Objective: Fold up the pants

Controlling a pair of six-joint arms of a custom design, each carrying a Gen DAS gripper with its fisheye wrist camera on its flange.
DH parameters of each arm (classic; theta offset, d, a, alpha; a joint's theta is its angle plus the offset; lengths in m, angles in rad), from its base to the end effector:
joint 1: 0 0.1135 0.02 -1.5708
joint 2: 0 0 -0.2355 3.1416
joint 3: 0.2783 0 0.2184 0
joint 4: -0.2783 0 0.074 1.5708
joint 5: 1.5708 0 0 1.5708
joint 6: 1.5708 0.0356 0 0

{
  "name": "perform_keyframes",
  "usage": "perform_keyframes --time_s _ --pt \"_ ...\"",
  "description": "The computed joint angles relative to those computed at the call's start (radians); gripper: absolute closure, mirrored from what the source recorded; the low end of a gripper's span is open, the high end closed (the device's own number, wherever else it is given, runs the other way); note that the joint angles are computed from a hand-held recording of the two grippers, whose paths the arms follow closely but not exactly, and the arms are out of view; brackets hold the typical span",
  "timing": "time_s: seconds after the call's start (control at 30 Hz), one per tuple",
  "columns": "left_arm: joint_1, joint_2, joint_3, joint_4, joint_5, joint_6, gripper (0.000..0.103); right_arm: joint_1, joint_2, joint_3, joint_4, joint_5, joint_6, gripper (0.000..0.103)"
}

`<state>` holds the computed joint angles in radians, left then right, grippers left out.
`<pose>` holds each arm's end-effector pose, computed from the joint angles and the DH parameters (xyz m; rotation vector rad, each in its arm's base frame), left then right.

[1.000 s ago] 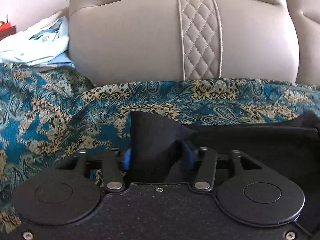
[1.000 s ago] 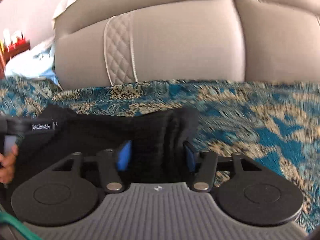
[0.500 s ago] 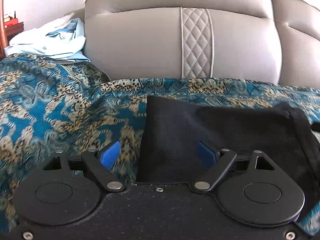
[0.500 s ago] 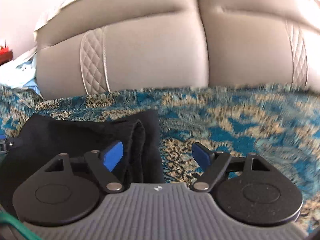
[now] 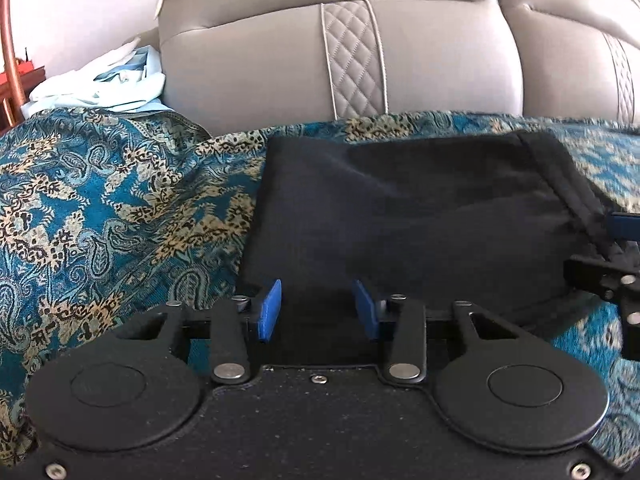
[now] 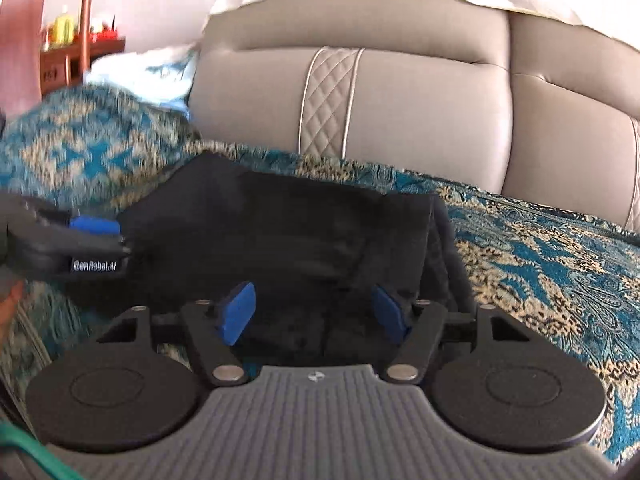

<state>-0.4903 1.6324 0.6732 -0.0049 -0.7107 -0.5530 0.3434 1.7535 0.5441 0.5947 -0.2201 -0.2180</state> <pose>0.2419 -0.1028 0.1281 -0.3324 2.2454 0.3738 0.2629 0.1023 0.1072 -0.7244 2.0618 0.3114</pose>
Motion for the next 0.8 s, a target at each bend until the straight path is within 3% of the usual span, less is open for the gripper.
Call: perform_keyframes --time_s 0.17,0.3,0.5,0.8 --pt "-0.015 0.01 -0.004 0.01 -0.014 -0.002 0.061 0.045 0.031 -0.024 0.062 0.19 -0.037 0.031" --pt "-0.008 -0.006 -0.026 0.044 0.017 0.004 0.057 -0.005 0.034 0.026 -0.026 0.165 0.015 0.031" --pt "-0.019 -0.023 -0.033 0.019 0.003 -0.009 0.049 -0.017 0.058 0.028 0.013 0.196 -0.023 0.032" --pt "0.019 -0.128 -0.185 0.092 0.025 -0.054 0.036 -0.08 0.074 0.044 0.003 0.127 0.001 0.029"
